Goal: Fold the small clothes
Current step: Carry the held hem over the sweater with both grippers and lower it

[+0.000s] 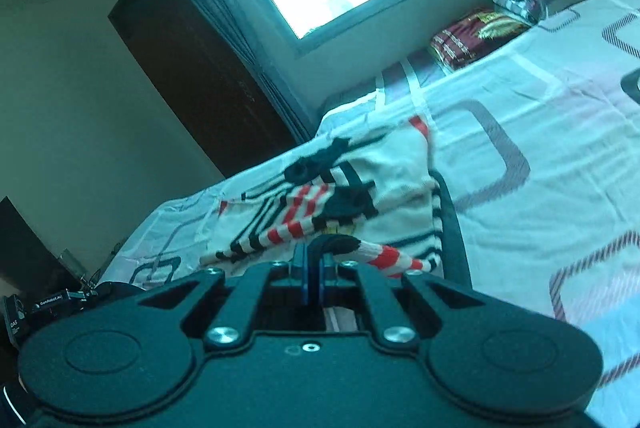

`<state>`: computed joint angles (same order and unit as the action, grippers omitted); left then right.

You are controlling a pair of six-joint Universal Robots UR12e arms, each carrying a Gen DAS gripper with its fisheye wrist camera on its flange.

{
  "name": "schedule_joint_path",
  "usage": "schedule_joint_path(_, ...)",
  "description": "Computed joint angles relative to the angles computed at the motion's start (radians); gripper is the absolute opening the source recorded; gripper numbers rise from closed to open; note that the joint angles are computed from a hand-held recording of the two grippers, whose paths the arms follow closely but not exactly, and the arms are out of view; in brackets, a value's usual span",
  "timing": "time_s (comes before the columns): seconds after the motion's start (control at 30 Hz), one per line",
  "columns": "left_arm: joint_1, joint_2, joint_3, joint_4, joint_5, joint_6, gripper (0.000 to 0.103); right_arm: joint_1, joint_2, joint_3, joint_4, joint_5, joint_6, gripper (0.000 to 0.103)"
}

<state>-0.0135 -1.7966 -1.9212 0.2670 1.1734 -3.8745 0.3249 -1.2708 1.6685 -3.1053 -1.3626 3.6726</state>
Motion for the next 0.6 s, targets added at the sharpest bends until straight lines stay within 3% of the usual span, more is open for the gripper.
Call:
schedule_joint_path(0.2,0.003,-0.091,0.197,-0.134,0.005,0.065,0.005,-0.039,0.101,-0.175,0.04,0.032,0.056,0.005)
schedule_joint_path(0.6,0.007,-0.332,0.517,-0.406,0.027,0.122,0.006,-0.104,0.391,-0.543,0.267,0.155,0.17,0.006)
